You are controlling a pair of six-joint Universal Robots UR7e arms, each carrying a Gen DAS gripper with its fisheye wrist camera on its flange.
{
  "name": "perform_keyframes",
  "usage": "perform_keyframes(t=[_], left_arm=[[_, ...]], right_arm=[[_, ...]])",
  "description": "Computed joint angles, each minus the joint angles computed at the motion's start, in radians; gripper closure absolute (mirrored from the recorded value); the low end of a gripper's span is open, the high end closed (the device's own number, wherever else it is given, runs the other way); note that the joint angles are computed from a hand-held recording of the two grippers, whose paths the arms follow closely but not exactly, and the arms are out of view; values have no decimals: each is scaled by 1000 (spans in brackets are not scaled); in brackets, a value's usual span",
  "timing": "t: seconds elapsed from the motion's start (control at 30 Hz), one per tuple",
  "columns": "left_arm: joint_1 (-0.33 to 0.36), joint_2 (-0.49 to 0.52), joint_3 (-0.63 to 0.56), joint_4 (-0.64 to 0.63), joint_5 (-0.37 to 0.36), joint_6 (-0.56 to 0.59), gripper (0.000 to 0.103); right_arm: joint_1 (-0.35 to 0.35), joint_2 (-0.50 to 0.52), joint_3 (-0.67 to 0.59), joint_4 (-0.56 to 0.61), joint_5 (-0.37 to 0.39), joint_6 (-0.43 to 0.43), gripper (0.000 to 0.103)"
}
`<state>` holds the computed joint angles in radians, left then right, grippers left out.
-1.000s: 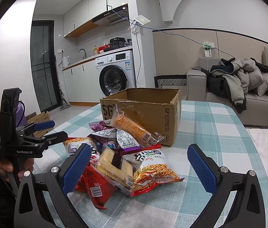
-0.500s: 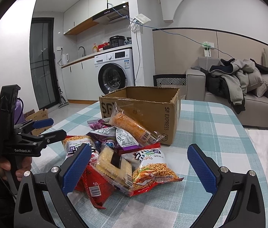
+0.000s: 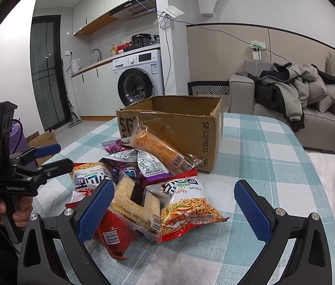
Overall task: Organize snacks
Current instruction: 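Grasp the red-and-white noodle-snack bag with the right gripper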
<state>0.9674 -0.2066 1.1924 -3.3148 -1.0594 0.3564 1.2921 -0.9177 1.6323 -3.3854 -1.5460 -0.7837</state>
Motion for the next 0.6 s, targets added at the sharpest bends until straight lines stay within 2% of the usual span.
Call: perform_keyframes(t=[0.07, 0.2, 0.27, 0.5, 0.6], left_arm=[[2, -7, -1, 27, -14, -15, 0], [8, -21, -8, 100, -63, -59, 0], [10, -26, -17, 153, -79, -75, 0], [6, -10, -64, 259, -85, -67, 0], [6, -5, -86, 298, -91, -68, 0]], right_arm=[[4, 8, -29, 41, -31, 15, 0], [20, 31, -101, 128, -147, 24, 0], [20, 38, -129, 169, -173, 37, 0], [8, 63, -216, 335, -205, 78, 0], [8, 78, -244, 371, -219, 91, 0]])
